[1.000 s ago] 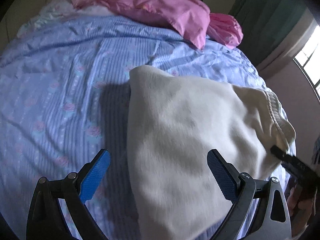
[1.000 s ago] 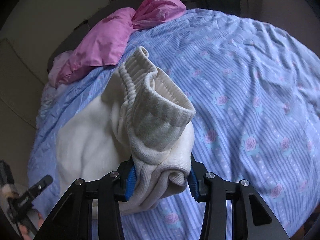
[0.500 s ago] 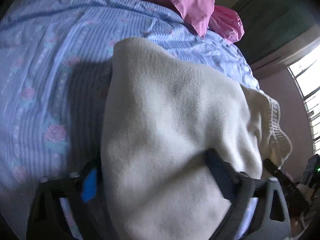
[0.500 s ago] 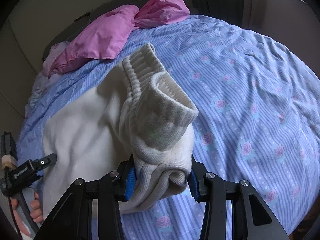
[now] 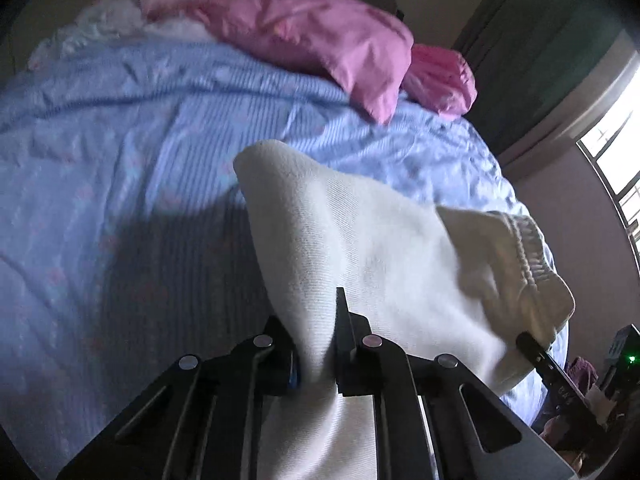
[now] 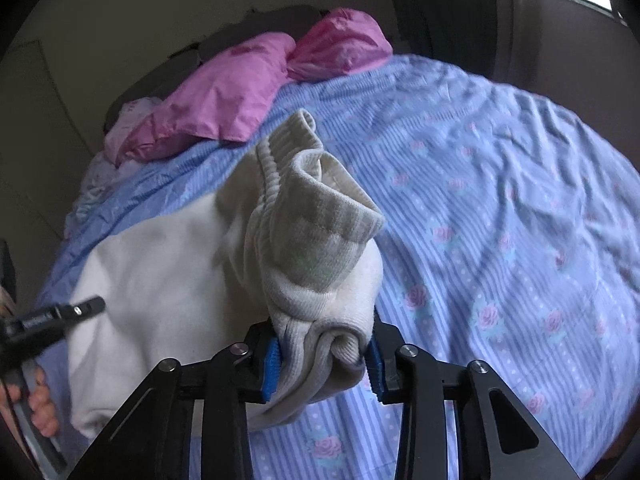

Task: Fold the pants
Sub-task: 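Lift the bundle with the right gripper while the left gripper grasps its other end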

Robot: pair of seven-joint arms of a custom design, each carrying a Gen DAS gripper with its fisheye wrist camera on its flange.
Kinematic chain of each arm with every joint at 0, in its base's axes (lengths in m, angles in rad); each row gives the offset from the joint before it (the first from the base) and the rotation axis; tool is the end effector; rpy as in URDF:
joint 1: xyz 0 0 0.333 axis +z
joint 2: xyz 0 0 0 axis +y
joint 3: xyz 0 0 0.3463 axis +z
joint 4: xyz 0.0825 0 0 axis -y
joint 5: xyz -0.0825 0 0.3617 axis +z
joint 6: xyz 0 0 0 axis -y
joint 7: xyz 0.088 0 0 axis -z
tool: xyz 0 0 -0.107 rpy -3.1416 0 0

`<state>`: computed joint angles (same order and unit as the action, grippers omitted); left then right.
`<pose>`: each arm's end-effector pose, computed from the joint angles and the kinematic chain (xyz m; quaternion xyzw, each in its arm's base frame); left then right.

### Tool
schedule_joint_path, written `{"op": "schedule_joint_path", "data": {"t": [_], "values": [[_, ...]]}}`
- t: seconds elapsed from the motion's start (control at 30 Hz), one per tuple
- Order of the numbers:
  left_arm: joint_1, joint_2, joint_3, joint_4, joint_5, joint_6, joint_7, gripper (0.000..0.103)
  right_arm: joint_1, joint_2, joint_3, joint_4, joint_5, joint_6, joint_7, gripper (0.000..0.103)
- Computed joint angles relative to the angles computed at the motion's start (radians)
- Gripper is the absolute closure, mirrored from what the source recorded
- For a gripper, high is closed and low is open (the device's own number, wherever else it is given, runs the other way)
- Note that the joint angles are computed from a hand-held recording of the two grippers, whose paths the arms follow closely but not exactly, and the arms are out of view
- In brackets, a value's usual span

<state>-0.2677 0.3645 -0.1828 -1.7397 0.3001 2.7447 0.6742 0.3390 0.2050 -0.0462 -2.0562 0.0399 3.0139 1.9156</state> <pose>0.6208 -0.2935 0.4838 -0.7445 0.5834 -0.3072 0.1049 0.5939 0.1779 0.4707 -0.6291 0.6849 -0.1605 0.3308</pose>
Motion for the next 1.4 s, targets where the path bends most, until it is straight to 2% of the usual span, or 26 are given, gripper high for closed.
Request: {"op": "schedule_joint_path", "data": {"t": [0.13, 0.2, 0.3, 0.4, 0.53, 0.6, 0.7, 0.87, 0.93, 1.03, 1.2, 1.27, 1.4], "values": [[-0.038, -0.03, 0.035, 0.004, 0.088, -0.01, -0.044, 0.09, 0.02, -0.029, -0.021, -0.024, -0.038, 0.045, 0.025, 0.071], [-0.044, -0.057, 0.043, -0.015, 0.129, -0.003, -0.059, 0.09, 0.046, -0.05, -0.051, -0.04, -0.085, 0.071, 0.061, 0.072], [-0.037, -0.115, 0.041, -0.059, 0.17, 0.01, -0.077, 0.09, 0.116, -0.075, -0.13, -0.052, -0.241, 0.092, 0.181, 0.073], [-0.023, -0.189, 0.044, -0.123, 0.215, 0.032, -0.115, 0.09, 0.149, -0.105, -0.16, -0.059, -0.385, 0.111, 0.296, 0.073], [0.015, -0.315, 0.041, -0.231, 0.305, 0.045, -0.18, 0.09, 0.202, -0.137, -0.194, -0.036, -0.654, 0.118, 0.501, 0.074], [0.049, -0.382, 0.033, -0.286, 0.34, 0.047, -0.203, 0.09, 0.205, -0.145, -0.172, -0.017, -0.722, 0.12, 0.549, 0.074], [0.111, -0.49, 0.022, -0.373, 0.383, 0.048, -0.232, 0.09, 0.2, -0.14, -0.112, 0.024, -0.747, 0.109, 0.555, 0.075], [0.212, -0.672, 0.037, -0.515, 0.372, 0.058, -0.181, 0.09, 0.212, -0.086, -0.025, 0.135, -0.826, 0.081, 0.632, 0.075], [0.248, -0.732, 0.053, -0.556, 0.357, 0.054, -0.137, 0.09, 0.229, -0.045, 0.007, 0.195, -0.802, 0.072, 0.621, 0.075], [0.313, -0.801, 0.09, -0.6, 0.345, 0.039, -0.048, 0.09, 0.281, 0.031, 0.023, 0.297, -0.741, 0.063, 0.58, 0.075], [0.436, -0.845, 0.143, -0.639, 0.334, 0.034, 0.088, 0.09, 0.405, 0.2, 0.012, 0.526, -0.677, 0.022, 0.513, 0.075], [0.496, -0.842, 0.146, -0.643, 0.341, 0.032, 0.111, 0.09, 0.432, 0.272, 0.028, 0.619, -0.633, 0.003, 0.467, 0.075], [0.644, -0.818, 0.13, -0.643, 0.433, 0.006, 0.102, 0.09, 0.461, 0.443, 0.107, 0.858, -0.523, -0.084, 0.324, 0.075]]}}
